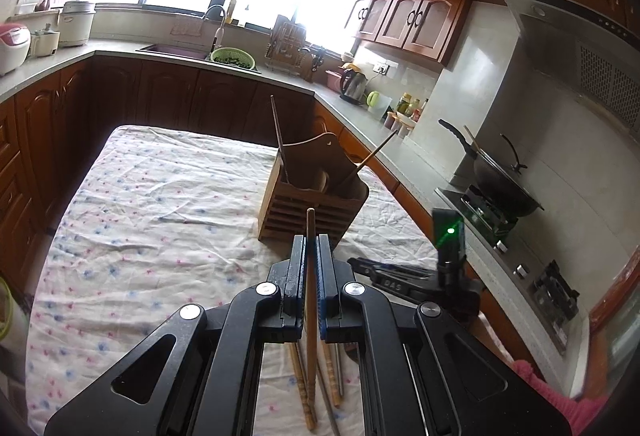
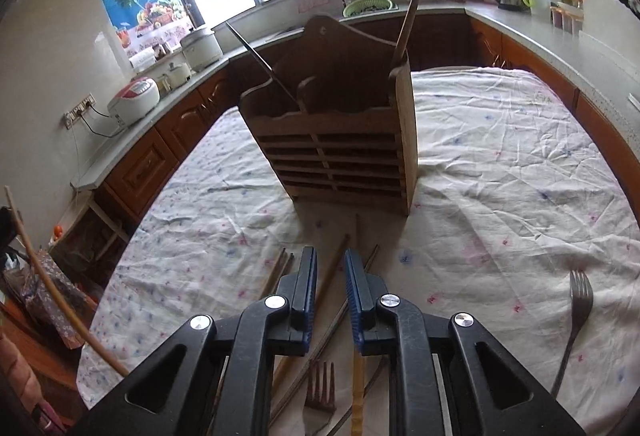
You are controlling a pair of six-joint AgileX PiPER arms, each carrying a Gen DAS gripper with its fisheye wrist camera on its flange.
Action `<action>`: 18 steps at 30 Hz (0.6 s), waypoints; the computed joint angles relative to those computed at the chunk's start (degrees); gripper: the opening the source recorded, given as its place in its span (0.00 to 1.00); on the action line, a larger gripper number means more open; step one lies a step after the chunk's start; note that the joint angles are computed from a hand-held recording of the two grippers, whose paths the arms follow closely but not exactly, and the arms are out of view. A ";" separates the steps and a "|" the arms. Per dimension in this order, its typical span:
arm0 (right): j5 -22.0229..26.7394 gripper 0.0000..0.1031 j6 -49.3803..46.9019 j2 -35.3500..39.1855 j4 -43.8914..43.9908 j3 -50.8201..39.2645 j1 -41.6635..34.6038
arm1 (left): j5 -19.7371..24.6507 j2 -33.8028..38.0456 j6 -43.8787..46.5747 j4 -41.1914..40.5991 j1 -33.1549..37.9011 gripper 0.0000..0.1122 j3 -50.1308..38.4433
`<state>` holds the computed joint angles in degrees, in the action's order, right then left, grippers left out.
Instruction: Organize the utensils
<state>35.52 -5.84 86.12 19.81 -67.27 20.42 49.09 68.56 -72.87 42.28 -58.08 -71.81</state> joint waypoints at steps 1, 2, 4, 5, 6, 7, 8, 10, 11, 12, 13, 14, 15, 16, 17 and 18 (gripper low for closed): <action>0.39 0.17 -0.34 2.40 0.07 -1.35 0.07 | -0.50 -0.08 0.47 -0.61 0.76 0.03 0.12; 0.53 0.17 -0.49 4.48 -0.20 -2.57 0.13 | -1.08 -0.16 1.13 -1.40 1.66 0.03 0.19; 0.58 0.17 1.90 7.94 -3.53 -5.01 0.97 | -2.49 -0.35 2.84 -3.29 3.59 0.03 0.36; 0.78 0.17 2.55 9.49 -4.64 -6.16 1.19 | -2.73 -0.37 3.23 -3.60 4.14 0.03 0.37; 1.11 0.17 2.78 10.90 -5.21 -7.27 1.26 | -3.05 -0.41 3.66 -3.96 4.66 0.03 0.42; 1.71 0.17 3.09 12.34 -5.83 -8.70 1.23 | -3.49 -0.48 4.10 -4.36 5.18 0.03 0.55; 2.29 0.17 3.48 13.54 -6.62 -9.89 1.32 | -3.88 -0.46 4.64 -4.83 5.73 0.03 0.59; 3.51 0.17 4.52 15.58 -8.47 -11.95 1.71 | -4.81 -0.41 5.80 -6.15 7.06 0.03 0.65; 3.97 0.17 5.25 16.40 -9.47 -12.72 1.91 | -5.30 -0.34 6.47 -6.95 7.74 0.03 0.69; 4.03 0.16 4.97 17.04 -9.41 -13.33 1.81 | -5.72 -0.27 6.96 -7.55 8.30 0.03 0.76; 3.84 0.16 5.04 17.17 -9.68 -13.46 1.82 | -6.05 -0.19 7.35 -8.03 8.74 0.03 0.80; 3.97 0.16 5.16 17.32 -9.92 -13.71 1.81 | -6.37 -0.10 7.86 -8.57 9.17 0.03 0.82; 4.36 0.13 5.33 17.49 -9.99 -14.11 1.64 | -6.56 0.00 8.28 -8.97 9.54 0.03 0.75; 4.52 0.05 5.39 17.44 -9.85 -14.25 1.40 | -6.60 0.09 8.35 -9.01 9.62 0.03 0.71; 3.97 0.05 6.05 16.76 -10.63 -13.58 1.51 | -6.64 0.15 8.38 -8.99 9.67 0.03 0.66; 3.31 0.05 5.84 15.79 -10.62 -12.68 1.49 | -6.65 0.18 8.41 -8.99 9.66 0.03 0.61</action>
<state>38.84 0.00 101.91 9.19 -79.95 21.91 42.43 68.74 -64.46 33.29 -48.43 -71.20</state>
